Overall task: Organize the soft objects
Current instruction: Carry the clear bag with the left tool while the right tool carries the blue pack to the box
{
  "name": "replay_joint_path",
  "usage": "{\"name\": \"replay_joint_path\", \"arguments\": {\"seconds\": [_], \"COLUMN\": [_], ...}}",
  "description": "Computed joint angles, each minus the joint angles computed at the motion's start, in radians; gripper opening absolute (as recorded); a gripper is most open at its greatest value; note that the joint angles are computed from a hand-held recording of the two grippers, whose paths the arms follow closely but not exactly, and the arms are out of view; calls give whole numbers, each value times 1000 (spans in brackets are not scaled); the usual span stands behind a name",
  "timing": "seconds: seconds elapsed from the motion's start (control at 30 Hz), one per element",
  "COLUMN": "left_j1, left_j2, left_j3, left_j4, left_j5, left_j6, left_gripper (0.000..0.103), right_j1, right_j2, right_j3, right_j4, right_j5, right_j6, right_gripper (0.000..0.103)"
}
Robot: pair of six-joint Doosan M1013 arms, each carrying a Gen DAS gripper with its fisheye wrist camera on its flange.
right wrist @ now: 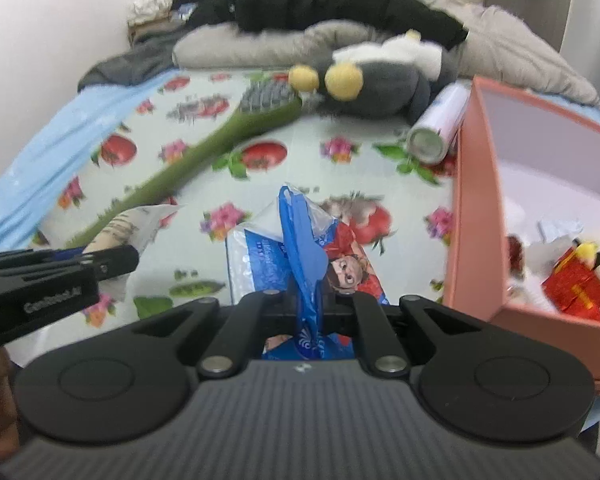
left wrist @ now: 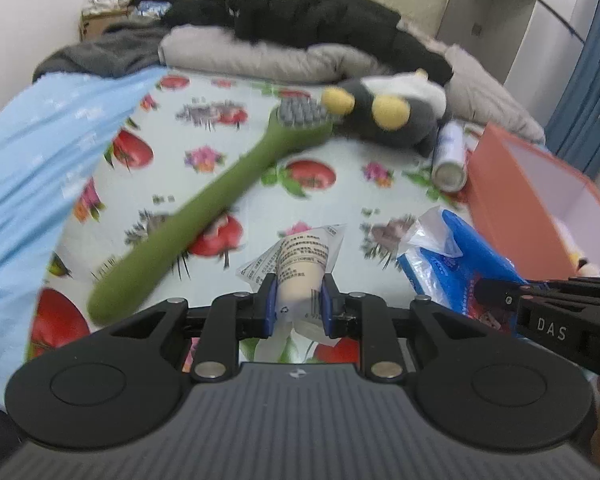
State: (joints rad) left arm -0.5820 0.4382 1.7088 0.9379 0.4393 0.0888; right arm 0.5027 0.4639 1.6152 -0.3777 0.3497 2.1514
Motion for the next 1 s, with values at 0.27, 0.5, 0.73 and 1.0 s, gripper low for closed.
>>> {"name": "replay_joint_path", "arguments": {"seconds": [0.27, 0.5, 0.73, 1.0], "left_j1": [-31, -63, -90, -117], "left_j2": [-66, -105, -119, -99], "left_j3": [1, -10, -51, -119], "left_j4": [147, 314, 416, 435], "left_j5": [23, 2, -25, -76], "left_j6": [-130, -268, -306, -287], "left_gripper": [26, 26, 26, 26], "right_j1": [-5, -10, -26, -49], "right_j2": [-69, -132, -193, -243], "right_j3": [31, 58, 94, 139], "right_j4": [-171, -492, -875, -1135], "right_j5": [-79, -120, -123, -72], "right_j6": [172, 463, 860, 1136], "right_gripper": [10, 10, 10, 10]}}
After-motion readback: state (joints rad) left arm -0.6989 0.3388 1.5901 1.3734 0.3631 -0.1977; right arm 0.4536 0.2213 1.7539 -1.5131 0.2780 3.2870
